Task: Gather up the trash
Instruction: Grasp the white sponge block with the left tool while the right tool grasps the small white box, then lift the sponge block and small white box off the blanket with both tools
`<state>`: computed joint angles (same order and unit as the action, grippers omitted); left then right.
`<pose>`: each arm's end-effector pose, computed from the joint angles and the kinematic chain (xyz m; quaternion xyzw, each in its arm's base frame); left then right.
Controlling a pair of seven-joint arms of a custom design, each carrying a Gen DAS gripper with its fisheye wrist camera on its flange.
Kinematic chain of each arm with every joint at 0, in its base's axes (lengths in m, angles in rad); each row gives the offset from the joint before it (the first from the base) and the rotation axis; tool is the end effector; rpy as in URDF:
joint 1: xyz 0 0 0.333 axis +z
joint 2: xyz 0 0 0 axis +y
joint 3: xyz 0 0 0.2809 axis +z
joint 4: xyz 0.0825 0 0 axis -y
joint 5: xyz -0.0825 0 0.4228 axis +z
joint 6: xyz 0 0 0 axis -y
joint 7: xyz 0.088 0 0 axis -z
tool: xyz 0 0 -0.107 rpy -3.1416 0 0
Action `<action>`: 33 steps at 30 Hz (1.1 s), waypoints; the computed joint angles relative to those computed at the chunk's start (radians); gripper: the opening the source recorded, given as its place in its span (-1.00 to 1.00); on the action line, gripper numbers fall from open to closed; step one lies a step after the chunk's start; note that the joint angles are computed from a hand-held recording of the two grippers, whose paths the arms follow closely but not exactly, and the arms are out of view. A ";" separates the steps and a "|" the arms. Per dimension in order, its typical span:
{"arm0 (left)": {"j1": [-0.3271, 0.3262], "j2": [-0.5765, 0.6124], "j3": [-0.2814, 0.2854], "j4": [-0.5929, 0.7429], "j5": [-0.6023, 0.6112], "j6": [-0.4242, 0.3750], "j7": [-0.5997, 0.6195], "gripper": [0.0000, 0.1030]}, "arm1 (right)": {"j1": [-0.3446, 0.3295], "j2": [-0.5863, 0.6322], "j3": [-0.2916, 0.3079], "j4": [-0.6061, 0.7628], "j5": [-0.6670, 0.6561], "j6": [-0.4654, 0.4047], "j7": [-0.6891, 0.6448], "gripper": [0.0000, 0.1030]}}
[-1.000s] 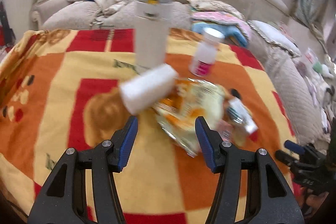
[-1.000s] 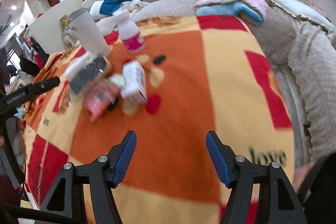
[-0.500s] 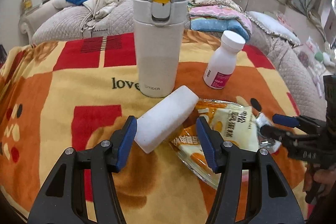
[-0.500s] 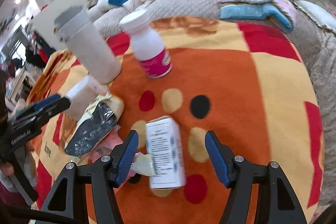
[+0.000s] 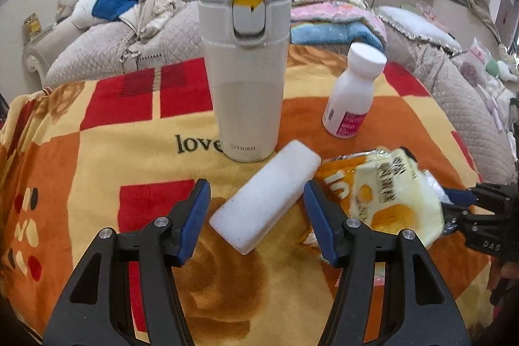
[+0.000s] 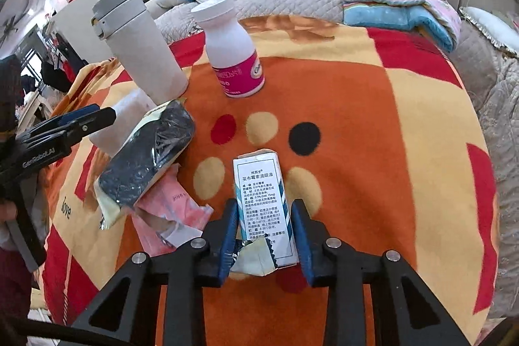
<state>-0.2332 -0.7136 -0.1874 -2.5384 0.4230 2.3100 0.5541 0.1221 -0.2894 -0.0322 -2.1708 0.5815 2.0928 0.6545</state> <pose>0.4024 -0.1742 0.5169 -0.7862 0.5226 -0.2017 0.2608 0.5331 0.0742 0.4968 -0.8816 0.3763 0.0035 0.2848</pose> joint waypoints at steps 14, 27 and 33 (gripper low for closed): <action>-0.051 -0.100 -0.022 -0.054 -0.033 0.003 -0.075 -0.23 | -0.030 -0.069 -0.044 -0.040 0.052 -0.013 -0.010 -0.39; -0.168 -0.086 -0.101 0.025 -0.038 -0.021 -0.175 -0.23 | -0.144 -0.216 -0.101 -0.132 -0.008 -0.091 -0.058 -0.39; -0.198 -0.023 -0.126 0.077 -0.030 -0.017 -0.198 -0.23 | -0.181 -0.200 -0.086 -0.144 -0.079 -0.093 -0.039 -0.20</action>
<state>-0.4311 -0.7367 -0.3136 -2.4611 0.3929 2.2927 0.3564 -0.0591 -0.4892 -0.1185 -2.3146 0.5026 1.9993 0.6155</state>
